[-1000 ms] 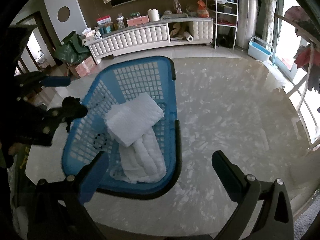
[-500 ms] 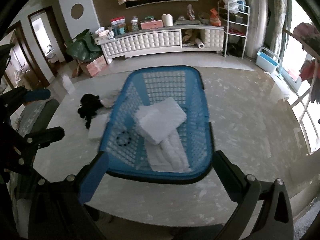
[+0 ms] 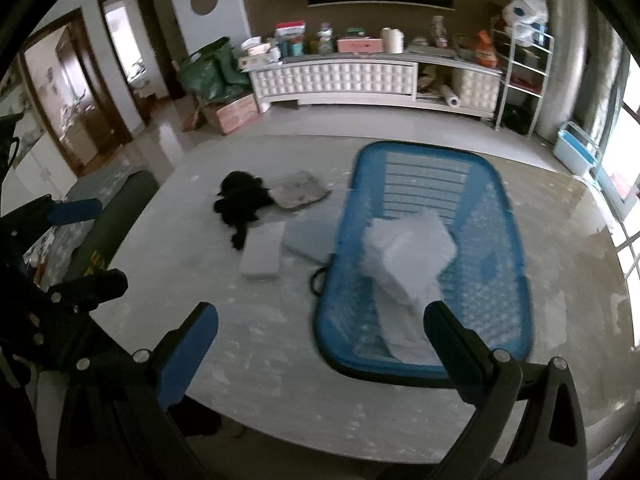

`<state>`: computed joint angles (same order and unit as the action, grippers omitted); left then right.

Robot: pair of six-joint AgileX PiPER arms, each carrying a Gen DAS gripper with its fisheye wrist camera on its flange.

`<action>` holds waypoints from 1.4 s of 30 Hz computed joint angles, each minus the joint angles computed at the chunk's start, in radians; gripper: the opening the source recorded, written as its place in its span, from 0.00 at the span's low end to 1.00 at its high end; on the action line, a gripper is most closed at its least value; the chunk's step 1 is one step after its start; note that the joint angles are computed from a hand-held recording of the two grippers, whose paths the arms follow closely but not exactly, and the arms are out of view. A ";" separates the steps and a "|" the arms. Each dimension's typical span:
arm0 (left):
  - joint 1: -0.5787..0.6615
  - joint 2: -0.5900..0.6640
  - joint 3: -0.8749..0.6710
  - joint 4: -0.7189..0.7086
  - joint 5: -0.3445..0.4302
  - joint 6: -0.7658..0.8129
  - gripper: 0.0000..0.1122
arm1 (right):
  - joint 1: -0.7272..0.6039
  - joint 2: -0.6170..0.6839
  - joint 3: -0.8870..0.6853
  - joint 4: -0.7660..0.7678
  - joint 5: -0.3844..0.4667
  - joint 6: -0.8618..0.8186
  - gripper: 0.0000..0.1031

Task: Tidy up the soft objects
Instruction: 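Move the right gripper back over the table toward the white foam pad, then grasp the white foam pad with the right gripper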

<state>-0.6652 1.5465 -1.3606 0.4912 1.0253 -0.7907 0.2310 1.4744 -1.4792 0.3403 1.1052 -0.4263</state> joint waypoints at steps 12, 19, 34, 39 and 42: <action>0.151 -0.150 0.279 -0.018 -0.099 -0.049 0.92 | 0.214 0.153 -0.100 -0.043 -0.016 0.090 1.00; 0.268 -0.172 0.385 0.002 -0.195 -0.082 0.92 | 0.312 0.288 -0.194 -0.129 -0.003 0.168 1.00; 0.460 -0.032 0.409 -0.056 -0.376 0.076 0.92 | 0.354 0.543 -0.361 -0.213 0.051 0.264 0.87; 0.488 0.007 0.409 -0.090 -0.422 0.125 0.92 | 0.359 0.628 -0.432 -0.226 0.070 0.299 0.83; 0.499 0.017 0.414 -0.103 -0.444 0.141 0.92 | 0.370 0.679 -0.483 -0.245 0.095 0.312 0.77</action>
<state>-0.1658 1.5638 -0.9463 0.3884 0.5814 -0.6498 0.6006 2.1531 -1.9624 0.0953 1.1998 -0.1141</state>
